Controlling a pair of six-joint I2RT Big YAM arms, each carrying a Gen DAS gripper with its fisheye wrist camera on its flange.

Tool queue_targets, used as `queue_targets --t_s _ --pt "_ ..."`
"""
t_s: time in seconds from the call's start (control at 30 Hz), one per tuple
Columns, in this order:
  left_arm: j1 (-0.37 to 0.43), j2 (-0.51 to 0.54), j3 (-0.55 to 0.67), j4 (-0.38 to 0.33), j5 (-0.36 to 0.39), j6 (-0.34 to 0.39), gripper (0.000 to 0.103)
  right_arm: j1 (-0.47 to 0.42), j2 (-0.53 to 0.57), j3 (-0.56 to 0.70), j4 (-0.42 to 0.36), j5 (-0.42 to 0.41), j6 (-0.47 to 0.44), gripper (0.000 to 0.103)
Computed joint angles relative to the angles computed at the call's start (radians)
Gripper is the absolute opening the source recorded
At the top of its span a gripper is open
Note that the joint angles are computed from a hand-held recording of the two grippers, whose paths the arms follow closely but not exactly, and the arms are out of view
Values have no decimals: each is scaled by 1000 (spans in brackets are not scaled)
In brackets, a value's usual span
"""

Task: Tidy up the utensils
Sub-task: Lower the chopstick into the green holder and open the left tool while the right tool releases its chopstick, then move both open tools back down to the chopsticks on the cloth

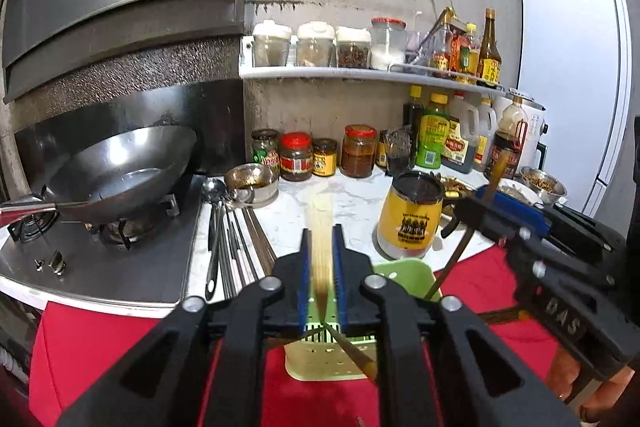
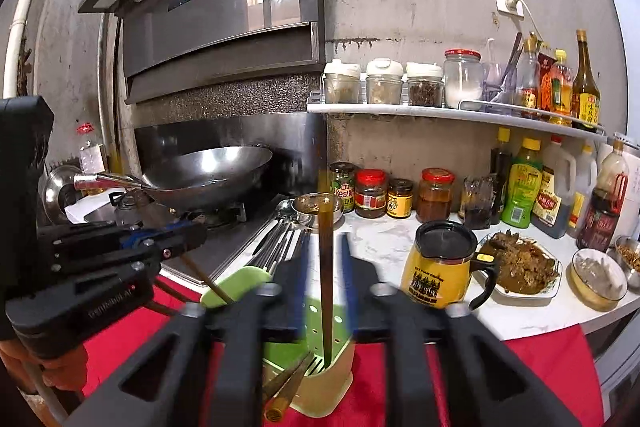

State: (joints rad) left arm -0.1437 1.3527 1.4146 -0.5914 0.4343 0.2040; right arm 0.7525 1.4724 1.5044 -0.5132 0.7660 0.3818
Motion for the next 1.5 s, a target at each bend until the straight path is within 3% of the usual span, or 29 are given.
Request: queue_targets --t_s 0.07,0.23,0.33,0.5,0.7,0.93,1.13,1.37,1.5 --pt "8 -24 -9 19 5 -9 35 12 -17 -5 6 27 -14 47" --pt "44 -108 -39 38 5 -33 37 66 -84 -22 -23 129 -16 47" --pt "74 -180 -88 39 -27 -28 37 118 -121 -32 -92 204 18 47" --pt "139 -284 -188 -19 -50 17 40 213 -167 -71 -273 272 206 47" --pt "235 -415 -347 -125 -15 137 40 340 -167 -133 -526 267 531 47" --pt "337 -541 -533 -224 37 269 40 472 -102 -193 -680 202 796 47" --pt "388 -568 -624 -278 58 318 40 526 -46 -230 -678 120 897 47" --pt "402 -539 -648 -278 41 329 40 514 -10 -248 -610 31 901 46" --pt "407 -515 -638 -274 46 315 40 497 2 -249 -551 -7 856 28"
